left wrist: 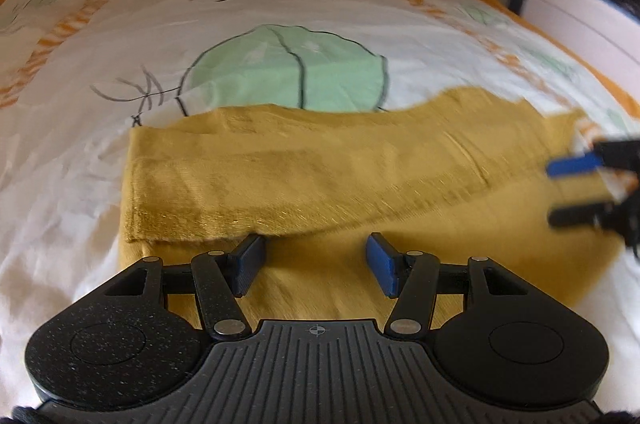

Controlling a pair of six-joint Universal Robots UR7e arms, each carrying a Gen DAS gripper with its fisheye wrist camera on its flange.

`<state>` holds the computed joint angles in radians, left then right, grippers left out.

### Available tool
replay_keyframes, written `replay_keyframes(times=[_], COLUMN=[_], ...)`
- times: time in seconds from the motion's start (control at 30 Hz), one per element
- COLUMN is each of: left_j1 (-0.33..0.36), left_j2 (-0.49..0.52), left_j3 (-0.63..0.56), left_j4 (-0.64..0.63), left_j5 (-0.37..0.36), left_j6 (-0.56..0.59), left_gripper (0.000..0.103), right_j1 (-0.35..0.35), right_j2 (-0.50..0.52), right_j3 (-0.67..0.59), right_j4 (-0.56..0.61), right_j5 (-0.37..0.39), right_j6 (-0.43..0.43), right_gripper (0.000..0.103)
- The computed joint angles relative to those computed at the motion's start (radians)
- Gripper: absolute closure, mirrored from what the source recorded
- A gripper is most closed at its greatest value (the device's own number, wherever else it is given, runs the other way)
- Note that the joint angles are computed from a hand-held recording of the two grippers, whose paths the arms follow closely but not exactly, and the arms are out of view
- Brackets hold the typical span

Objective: Fold small clothes
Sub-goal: 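Lower the folded hem onto the sweater and open both grippers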

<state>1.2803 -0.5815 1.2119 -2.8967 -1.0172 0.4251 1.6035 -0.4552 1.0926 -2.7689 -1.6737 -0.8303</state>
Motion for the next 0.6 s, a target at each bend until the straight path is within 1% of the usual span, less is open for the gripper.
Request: replay_keyframes(times=[0.23, 0.43, 0.5, 0.6], left_j1=[0.007, 0.014, 0.018, 0.026], left_j2=[0.064, 0.096, 0.105, 0.122], left_j3=[-0.118, -0.183, -0.203, -0.246], left_j4=[0.004, 0.011, 0.012, 0.024], left_j5=[0.025, 0.023, 0.023, 0.015], left_j6=[-0.067, -0.098, -0.129, -0.191], left_gripper=[0.048, 0.048, 0.048, 0.048], right_j1=[0.005, 0.021, 0.027, 0.032], right_j2=[0.048, 0.108, 0.135, 0.178], right_j3=[-0.064, -0.128, -0.176, -0.26], right_j4=[-0.019, -0.08, -0.072, -0.049], right_j5=[-0.031, -0.097, -0.118, -0.138], right_j6=[0.022, -0.033, -0.033, -0.001], right_gripper=[0.019, 0.013, 0.013, 0.012])
